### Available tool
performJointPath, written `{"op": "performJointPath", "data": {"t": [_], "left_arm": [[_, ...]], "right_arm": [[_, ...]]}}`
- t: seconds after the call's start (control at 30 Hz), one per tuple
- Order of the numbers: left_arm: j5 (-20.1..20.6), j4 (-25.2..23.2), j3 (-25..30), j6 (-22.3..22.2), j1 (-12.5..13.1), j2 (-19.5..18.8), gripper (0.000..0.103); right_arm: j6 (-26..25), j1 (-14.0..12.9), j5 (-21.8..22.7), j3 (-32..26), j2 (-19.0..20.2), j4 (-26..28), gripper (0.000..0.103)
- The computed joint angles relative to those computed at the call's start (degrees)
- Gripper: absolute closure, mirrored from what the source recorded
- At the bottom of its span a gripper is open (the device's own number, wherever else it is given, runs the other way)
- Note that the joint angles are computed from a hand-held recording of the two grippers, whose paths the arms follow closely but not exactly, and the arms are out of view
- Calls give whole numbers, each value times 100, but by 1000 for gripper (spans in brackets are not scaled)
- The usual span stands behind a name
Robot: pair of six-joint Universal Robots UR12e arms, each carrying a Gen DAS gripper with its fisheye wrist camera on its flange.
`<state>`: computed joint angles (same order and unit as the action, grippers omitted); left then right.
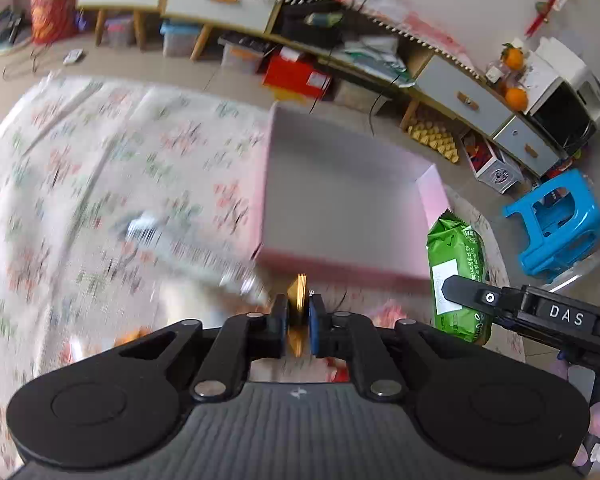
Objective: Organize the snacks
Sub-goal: 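Carry the green packet with the right tool while the left carries the gold bar to the box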
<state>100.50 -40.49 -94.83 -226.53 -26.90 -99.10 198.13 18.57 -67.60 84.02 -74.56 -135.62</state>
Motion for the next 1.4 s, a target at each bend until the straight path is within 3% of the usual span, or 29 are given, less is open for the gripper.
{"op": "performJointPath", "data": {"t": [0.17, 0.43, 0.53, 0.57, 0.6, 0.7, 0.83, 0.87, 1.03, 1.07, 1.17, 1.4], "left_arm": [[13, 69, 195, 228, 85, -199, 102], [182, 99, 385, 620, 75, -310, 103], [427, -71, 457, 812, 12, -315, 101], [460, -165, 465, 929, 4, -308, 95], [459, -302, 483, 1038, 3, -311, 80], [378, -699, 464, 1297, 25, -294, 52], [482, -1030, 399, 1100, 63, -266, 46], [474, -1074, 381, 1014, 85, -258, 47], [234, -916, 253, 731, 173, -196, 73], [97, -820, 197, 679, 202, -174, 90], [-15, -590, 95, 530, 197, -118, 98], [-6, -322, 140, 678, 132, 7, 103]], "right_arm": [[174, -66, -72, -63, 168, -380, 59], [195, -126, -168, -128, 304, -480, 59], [213, -151, -120, -134, 320, -530, 59], [190, -154, -108, -136, 321, -523, 59], [161, -154, -106, -140, 323, -506, 59], [128, -146, -118, -161, 331, -413, 59], [79, -123, -117, -163, 320, -313, 59], [58, -116, -119, -171, 320, -294, 59], [-39, -82, -122, -189, 320, -250, 59], [-51, -76, -127, -190, 318, -245, 59], [-66, -75, -131, -197, 322, -222, 59], [19, -105, -161, -165, 308, -359, 59]]}}
